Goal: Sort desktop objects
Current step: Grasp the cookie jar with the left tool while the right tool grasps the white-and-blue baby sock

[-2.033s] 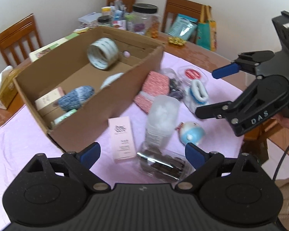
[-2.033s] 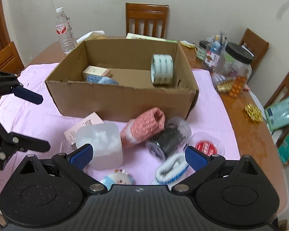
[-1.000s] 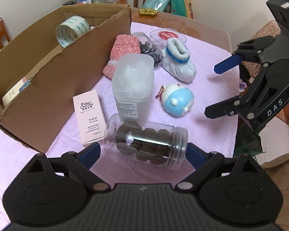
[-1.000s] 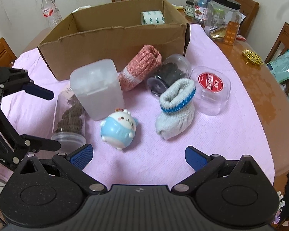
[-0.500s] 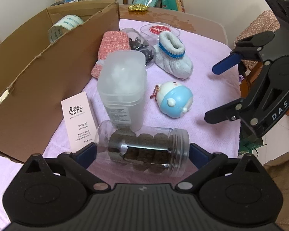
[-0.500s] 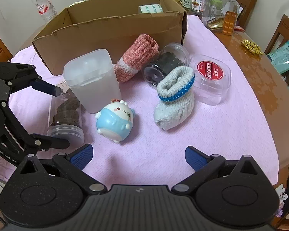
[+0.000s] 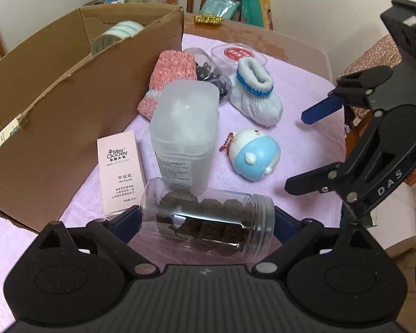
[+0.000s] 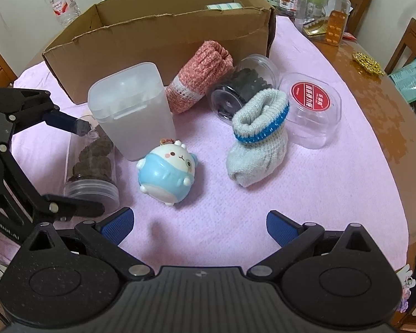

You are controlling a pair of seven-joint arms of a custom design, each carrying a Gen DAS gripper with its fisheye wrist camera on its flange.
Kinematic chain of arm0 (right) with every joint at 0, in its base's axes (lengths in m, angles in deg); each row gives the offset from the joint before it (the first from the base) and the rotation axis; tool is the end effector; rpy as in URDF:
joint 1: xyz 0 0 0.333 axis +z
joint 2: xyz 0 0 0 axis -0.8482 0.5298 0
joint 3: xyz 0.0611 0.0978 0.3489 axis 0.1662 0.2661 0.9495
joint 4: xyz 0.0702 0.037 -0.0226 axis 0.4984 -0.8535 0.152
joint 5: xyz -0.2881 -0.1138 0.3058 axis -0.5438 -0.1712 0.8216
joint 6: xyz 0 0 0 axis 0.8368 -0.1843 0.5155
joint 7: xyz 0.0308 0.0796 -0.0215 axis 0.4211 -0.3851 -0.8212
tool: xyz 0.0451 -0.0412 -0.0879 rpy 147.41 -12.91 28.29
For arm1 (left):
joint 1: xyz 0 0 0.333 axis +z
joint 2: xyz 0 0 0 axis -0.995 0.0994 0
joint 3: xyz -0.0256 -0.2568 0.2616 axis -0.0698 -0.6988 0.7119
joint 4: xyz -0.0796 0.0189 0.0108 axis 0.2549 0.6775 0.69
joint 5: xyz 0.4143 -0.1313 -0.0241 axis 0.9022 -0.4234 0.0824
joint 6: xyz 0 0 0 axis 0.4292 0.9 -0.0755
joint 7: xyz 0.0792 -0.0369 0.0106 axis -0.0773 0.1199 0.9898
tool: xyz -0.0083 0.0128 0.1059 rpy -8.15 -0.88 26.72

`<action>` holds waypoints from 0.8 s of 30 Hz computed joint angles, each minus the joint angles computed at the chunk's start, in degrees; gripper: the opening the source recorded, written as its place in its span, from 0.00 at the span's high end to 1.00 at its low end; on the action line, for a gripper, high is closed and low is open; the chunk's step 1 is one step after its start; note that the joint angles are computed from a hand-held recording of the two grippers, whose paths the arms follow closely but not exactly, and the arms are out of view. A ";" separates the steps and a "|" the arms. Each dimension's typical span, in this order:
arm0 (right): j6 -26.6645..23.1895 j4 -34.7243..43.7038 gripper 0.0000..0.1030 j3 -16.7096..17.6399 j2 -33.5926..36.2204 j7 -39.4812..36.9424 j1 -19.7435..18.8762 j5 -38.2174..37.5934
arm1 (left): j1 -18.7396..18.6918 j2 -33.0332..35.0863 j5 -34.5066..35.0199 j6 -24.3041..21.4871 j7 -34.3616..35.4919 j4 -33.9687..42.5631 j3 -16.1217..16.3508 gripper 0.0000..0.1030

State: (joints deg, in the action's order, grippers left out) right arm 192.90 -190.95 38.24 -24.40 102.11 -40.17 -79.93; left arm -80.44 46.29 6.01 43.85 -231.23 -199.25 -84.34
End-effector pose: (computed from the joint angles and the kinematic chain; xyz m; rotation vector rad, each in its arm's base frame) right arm 0.4557 0.2601 0.3980 -1.7961 2.0168 -0.4323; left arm 0.5791 -0.0266 0.4041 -0.6622 2.8873 -0.8572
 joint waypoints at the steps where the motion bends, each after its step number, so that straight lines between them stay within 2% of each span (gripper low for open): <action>1: 0.06 0.08 0.00 0.02 0.04 0.04 -0.04 -0.28 | 0.11 -0.14 -0.18 -0.21 0.41 -0.07 0.08 0.07; 14: 0.35 1.34 0.00 -0.30 1.49 -0.14 0.38 -2.24 | 0.81 -1.70 1.19 1.23 -1.04 -1.05 1.30 0.07; 24: -0.51 0.56 0.00 -0.60 -1.03 7.22 -3.00 -11.05 | 0.77 -2.41 0.04 2.05 -1.58 -1.67 1.47 0.07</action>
